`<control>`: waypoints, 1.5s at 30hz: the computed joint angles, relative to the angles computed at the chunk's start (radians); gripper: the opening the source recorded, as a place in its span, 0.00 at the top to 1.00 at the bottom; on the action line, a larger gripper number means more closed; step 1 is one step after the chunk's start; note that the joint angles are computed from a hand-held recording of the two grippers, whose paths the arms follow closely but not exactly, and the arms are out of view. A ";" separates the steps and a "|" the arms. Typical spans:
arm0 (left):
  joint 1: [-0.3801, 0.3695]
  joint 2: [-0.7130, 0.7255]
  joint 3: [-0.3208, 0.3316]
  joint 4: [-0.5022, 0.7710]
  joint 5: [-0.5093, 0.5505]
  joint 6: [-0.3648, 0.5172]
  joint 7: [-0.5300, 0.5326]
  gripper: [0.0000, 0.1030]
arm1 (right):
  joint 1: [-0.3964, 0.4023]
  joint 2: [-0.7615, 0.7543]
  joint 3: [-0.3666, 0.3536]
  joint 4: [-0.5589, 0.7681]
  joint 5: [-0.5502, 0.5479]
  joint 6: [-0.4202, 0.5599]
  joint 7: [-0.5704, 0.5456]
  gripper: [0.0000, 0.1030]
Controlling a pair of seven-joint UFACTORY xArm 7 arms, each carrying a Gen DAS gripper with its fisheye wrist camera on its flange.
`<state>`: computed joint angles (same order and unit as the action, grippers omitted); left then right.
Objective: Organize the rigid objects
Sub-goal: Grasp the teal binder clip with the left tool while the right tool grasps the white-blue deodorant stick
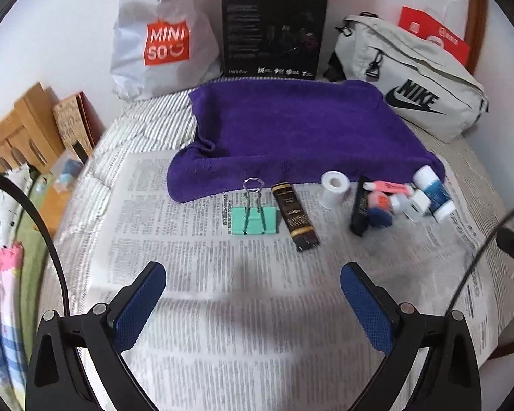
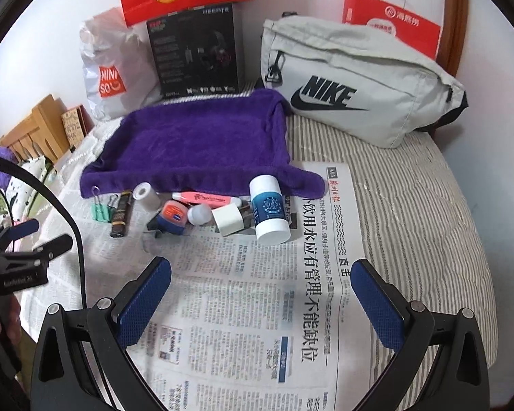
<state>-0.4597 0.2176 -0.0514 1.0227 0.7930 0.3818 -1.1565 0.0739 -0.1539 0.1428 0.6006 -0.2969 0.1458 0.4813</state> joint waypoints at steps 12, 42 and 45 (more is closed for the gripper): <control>0.007 0.219 0.057 0.166 -0.172 -0.021 0.203 0.07 | 0.039 0.178 -0.062 0.110 0.016 0.013 -0.061 0.00; -0.081 0.250 0.159 0.180 -0.186 -0.121 0.240 0.62 | 0.046 0.416 -0.108 0.328 0.260 0.032 -0.333 0.12; -0.081 0.252 0.160 0.183 -0.192 -0.125 0.246 0.62 | 0.044 0.454 -0.099 0.369 0.258 0.048 -0.364 0.23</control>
